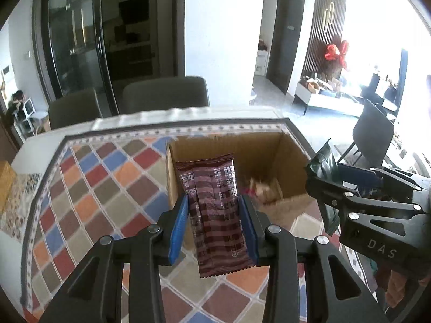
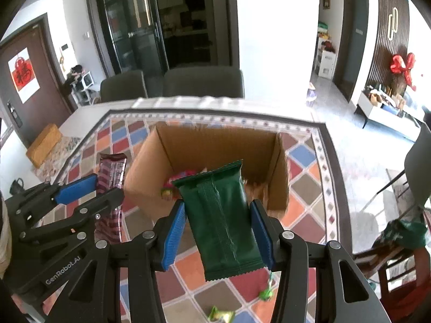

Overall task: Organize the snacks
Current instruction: 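Lift the green bag and striped bar and carry them over the box, then open both tools to drop the green bag and striped bar into the box, then move both tools toward the green lollipop and yellow-green candy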

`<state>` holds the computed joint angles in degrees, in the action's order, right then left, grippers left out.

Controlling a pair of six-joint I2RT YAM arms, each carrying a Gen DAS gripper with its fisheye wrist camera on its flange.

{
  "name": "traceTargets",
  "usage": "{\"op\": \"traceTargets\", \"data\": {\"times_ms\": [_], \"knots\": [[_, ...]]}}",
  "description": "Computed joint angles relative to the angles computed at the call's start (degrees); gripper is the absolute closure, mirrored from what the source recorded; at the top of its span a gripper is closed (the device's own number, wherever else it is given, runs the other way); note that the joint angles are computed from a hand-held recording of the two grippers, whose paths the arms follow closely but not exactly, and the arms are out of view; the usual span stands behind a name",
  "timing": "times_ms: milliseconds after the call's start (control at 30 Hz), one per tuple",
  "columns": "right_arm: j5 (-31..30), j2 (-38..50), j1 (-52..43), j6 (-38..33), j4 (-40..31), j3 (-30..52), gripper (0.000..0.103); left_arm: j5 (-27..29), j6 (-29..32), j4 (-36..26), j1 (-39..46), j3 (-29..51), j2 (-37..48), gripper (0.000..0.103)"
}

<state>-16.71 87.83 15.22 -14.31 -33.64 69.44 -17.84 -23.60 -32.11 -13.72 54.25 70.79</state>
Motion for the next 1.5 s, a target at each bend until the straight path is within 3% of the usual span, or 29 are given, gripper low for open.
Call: {"op": "traceTargets", "data": {"times_ms": [433, 700, 967, 1500], "knots": [[-0.5, 11.8, 1.8, 3.3, -0.3, 13.7, 0.053, 7.6, 8.0, 5.8, 8.2, 8.8, 12.7, 0.065], [-1.8, 19.4, 0.9, 5.6, -1.0, 18.5, 0.053, 5.7, 8.5, 5.7, 8.5, 11.3, 17.1, 0.051], [-0.4, 12.2, -1.0, 3.8, 2.5, 9.4, 0.053, 0.1, 6.5, 6.1, 2.2, 3.6, 9.2, 0.049], [-7.2, -5.6, -11.7, -2.6, 5.1, -10.2, 0.053, -7.1, -4.7, 5.1, -16.1, -5.9, -0.4, 0.047]]}}
